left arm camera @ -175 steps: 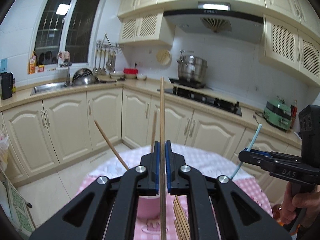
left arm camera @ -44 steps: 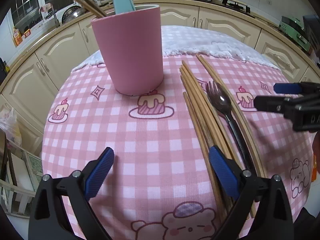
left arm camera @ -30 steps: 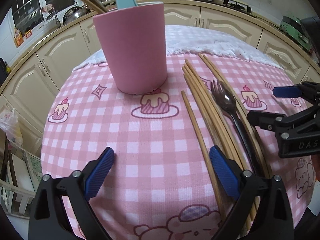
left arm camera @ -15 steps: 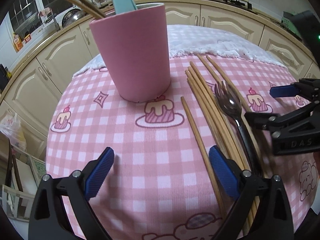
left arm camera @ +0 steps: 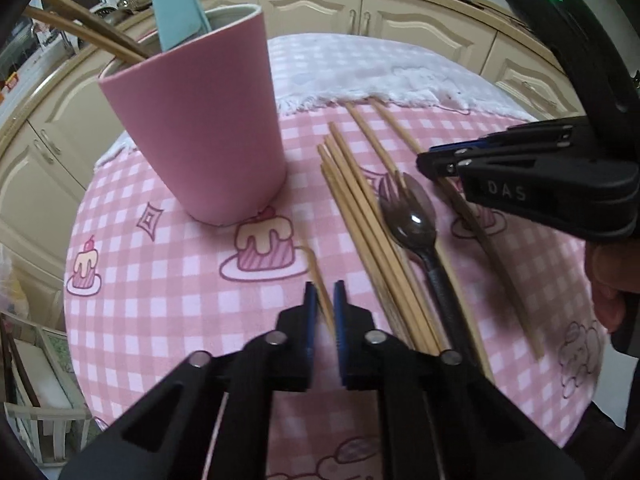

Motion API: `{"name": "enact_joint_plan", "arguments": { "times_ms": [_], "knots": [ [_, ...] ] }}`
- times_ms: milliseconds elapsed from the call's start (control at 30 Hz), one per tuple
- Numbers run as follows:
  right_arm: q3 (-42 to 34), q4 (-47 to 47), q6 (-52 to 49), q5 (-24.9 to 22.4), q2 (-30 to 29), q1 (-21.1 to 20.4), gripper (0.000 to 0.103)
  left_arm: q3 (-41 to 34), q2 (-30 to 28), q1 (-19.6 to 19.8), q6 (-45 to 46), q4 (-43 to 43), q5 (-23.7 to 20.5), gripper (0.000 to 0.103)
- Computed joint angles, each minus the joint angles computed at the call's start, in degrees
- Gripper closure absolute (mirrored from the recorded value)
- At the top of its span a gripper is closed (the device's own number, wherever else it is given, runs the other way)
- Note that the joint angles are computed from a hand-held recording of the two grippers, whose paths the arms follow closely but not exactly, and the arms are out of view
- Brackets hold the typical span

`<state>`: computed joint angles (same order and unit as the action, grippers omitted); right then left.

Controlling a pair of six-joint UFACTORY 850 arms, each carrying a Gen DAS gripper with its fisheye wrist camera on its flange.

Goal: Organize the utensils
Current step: 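Grasp a chopstick with the right tool while the left tool grasps another, then lift both held chopsticks and carry them above the pink cup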

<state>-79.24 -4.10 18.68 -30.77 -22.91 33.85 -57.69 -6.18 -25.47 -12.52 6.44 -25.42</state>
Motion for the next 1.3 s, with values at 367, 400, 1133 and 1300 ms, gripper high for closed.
{"name": "enact_joint_plan", "arguments": {
  "times_ms": [367, 400, 1133, 1300],
  "knots": [
    [11.3, 36.5, -29.8, 13.5, 10.2, -5.5, 0.097, 4.9, 7.6, 2.0, -5.4, 0.6, 8.0, 0.098],
    [11.8, 38.2, -31.4, 14.3, 10.8, -5.6, 0.097, 5.3, 8.4, 2.2, -6.2, 1.1, 9.1, 0.098],
    [12.4, 72.4, -67.8, 19.6, 16.0, -4.9, 0.097, 5.7, 16.2, 3.1, -63.7, 58.4, 18.5, 0.098],
    [9.3, 77.7, -74.3, 20.1, 15.4, -4.3, 0.097, 4.2, 16.7, 4.0, -84.3, 79.2, 18.2, 0.098]
  ]
}}
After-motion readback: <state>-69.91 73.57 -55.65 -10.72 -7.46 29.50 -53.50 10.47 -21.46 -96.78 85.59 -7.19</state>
